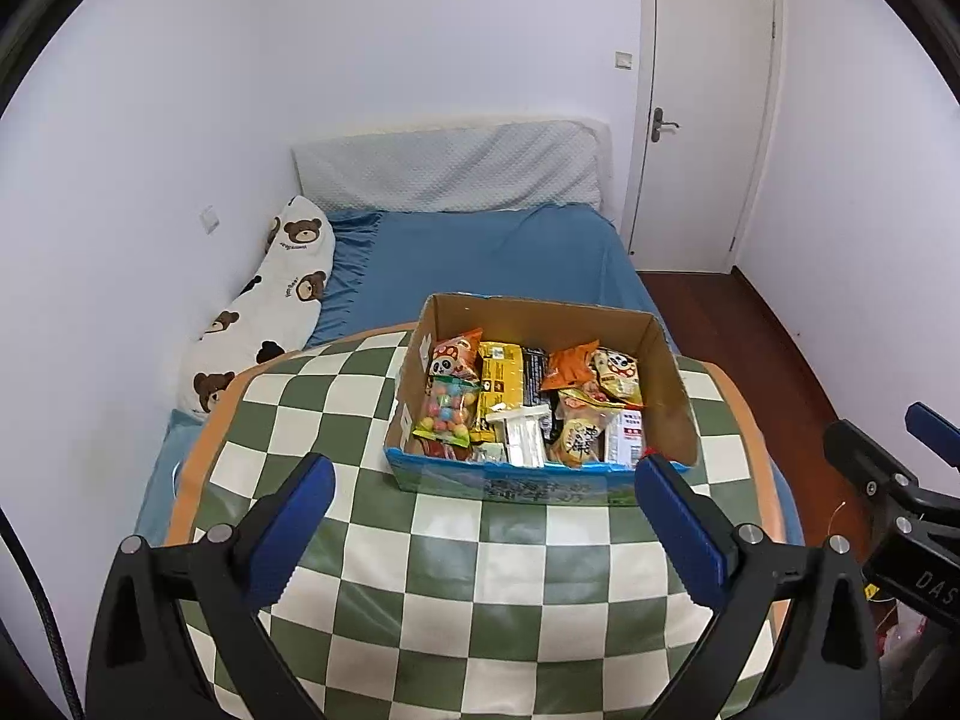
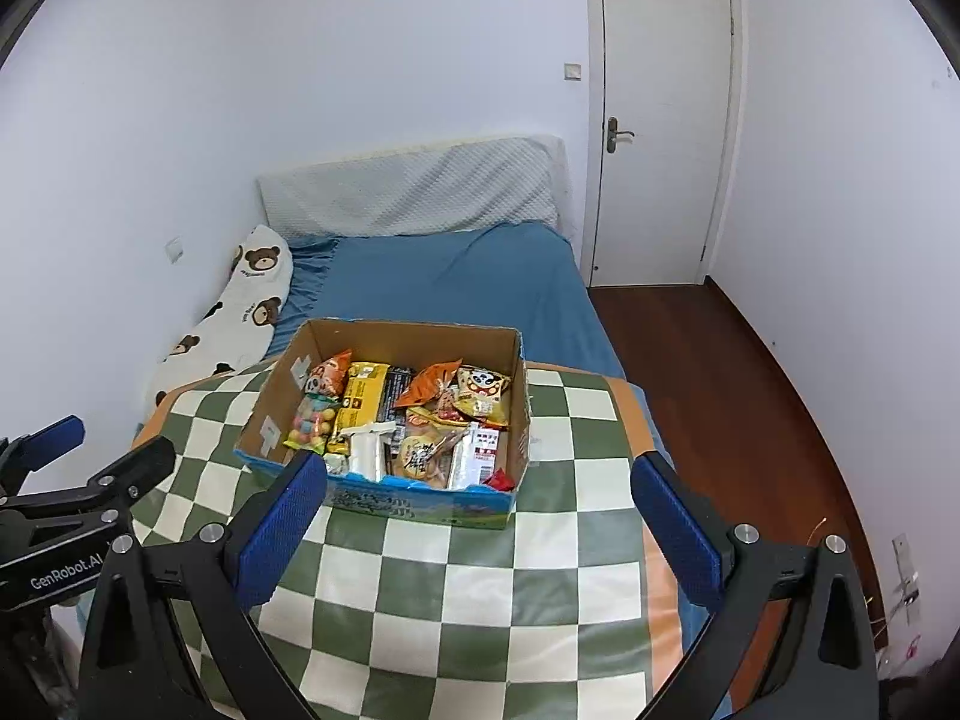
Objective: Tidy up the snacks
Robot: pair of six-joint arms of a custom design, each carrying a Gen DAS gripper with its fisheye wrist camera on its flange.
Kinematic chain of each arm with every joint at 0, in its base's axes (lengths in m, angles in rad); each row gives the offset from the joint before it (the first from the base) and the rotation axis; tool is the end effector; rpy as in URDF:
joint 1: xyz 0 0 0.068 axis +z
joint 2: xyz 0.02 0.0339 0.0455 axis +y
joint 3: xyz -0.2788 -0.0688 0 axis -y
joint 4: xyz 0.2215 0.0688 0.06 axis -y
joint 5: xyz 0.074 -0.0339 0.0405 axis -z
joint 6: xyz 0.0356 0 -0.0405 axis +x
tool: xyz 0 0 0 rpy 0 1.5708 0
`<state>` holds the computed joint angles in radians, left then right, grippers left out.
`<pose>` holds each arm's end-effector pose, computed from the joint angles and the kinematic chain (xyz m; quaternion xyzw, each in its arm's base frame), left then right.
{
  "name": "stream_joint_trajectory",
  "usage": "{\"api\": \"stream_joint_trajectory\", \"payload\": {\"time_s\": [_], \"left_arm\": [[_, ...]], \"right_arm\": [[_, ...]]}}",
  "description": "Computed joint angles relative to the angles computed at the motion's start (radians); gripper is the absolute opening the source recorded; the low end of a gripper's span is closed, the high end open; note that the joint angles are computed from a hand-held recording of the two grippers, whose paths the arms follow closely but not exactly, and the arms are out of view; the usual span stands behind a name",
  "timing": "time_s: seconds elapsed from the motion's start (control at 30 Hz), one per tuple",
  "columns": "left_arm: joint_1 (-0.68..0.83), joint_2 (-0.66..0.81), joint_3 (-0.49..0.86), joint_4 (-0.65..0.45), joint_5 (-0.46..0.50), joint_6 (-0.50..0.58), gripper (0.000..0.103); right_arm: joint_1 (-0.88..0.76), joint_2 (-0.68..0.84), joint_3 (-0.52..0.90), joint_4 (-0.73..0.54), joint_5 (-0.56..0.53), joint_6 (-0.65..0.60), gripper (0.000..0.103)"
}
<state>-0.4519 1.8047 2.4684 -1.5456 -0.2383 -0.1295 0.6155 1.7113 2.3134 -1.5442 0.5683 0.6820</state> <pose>0.2656 -0.1196 0.4846 0.1104 0.9289 0.0111 0.3533 0.2305 0.1395 0.4803 0.1170 0.9095 -0.0331 0.3976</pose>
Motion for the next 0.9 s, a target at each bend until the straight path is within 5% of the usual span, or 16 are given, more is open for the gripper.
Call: {"api": "stream_joint_trajectory", "payload": {"time_s": [0.9], "left_arm": [[0.053, 0.179, -0.096, 0.13, 0.023, 0.034, 0.102]], "right_arm": [[-0.189, 0.096, -0.236, 0.281, -0.166, -0.093, 0.103]]}}
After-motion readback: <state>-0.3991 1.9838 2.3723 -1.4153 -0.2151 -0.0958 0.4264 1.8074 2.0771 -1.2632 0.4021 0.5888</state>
